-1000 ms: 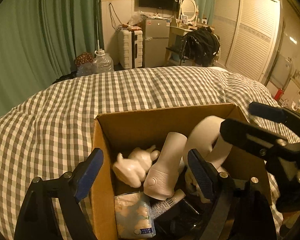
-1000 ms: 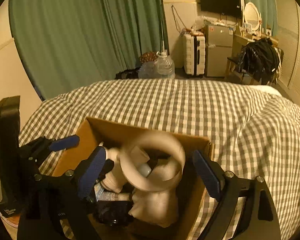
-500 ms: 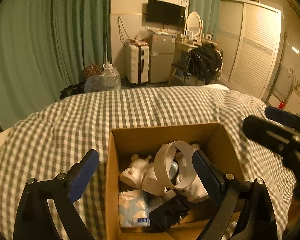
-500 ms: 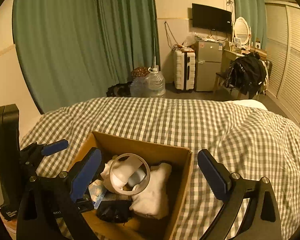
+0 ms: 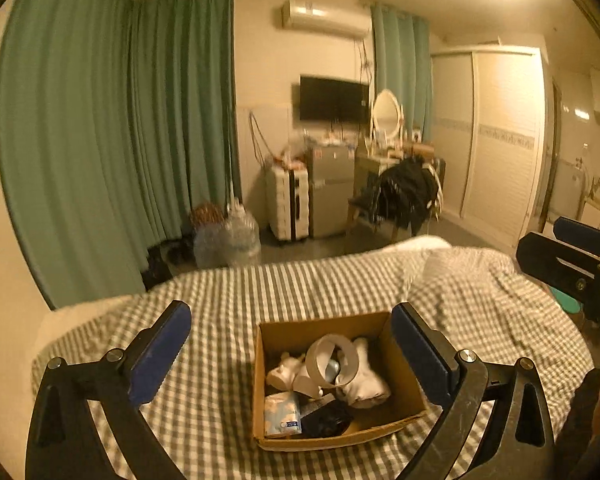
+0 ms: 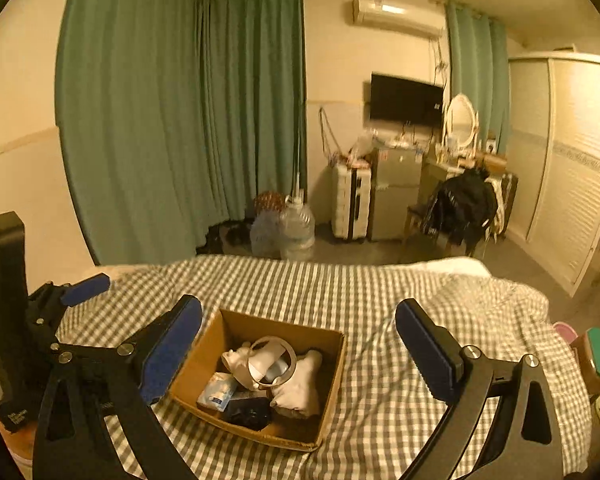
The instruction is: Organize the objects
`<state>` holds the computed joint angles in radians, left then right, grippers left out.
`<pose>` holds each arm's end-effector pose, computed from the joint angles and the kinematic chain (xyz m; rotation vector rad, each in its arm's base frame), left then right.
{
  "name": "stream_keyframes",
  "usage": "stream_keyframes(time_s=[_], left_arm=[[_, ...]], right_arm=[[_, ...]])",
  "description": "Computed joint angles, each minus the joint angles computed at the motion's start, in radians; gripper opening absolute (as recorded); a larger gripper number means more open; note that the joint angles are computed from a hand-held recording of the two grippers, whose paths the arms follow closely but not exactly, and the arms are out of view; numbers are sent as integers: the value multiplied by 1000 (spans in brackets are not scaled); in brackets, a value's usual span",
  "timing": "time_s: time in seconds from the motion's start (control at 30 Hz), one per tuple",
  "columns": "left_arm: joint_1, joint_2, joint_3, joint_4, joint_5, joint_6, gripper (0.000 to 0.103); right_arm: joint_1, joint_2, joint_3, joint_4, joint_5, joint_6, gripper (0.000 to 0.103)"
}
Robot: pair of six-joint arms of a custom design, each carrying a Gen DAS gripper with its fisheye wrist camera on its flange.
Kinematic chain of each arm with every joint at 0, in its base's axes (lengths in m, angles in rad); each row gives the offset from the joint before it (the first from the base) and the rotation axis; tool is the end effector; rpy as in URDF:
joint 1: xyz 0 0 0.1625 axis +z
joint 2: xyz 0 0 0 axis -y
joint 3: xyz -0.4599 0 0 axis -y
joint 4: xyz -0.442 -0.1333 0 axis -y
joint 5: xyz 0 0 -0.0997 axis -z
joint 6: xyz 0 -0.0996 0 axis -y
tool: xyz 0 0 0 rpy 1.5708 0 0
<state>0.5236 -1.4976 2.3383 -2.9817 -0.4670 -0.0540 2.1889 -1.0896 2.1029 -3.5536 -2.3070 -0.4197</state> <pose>-0.2669 -0.4107 0.3079 0.6881 2.0900 -1.2384 0.3809 -0.4211 0.2356 0.7095 -2.1518 1.2485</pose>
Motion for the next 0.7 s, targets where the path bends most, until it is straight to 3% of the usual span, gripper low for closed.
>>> stream_keyframes(time_s=[0.13, 0.23, 0.4, 0.53, 0.7], left_arm=[[-106, -86, 41, 88, 65, -82, 103], [-172, -153, 64, 198, 96, -178, 103], [-263, -225, 119, 278, 157, -254, 103], [-333, -300, 184, 381, 200, -361, 103], [-389, -378, 276, 501, 271, -510, 103]], right_arm=[[71, -38, 34, -63, -43, -13, 100], [128, -45, 60, -182, -88, -81, 101], [194, -32, 102, -367, -147, -190, 102], [199, -37, 139, -412, -144, -180, 102], [185, -4, 199, -548, -103, -193, 102]])
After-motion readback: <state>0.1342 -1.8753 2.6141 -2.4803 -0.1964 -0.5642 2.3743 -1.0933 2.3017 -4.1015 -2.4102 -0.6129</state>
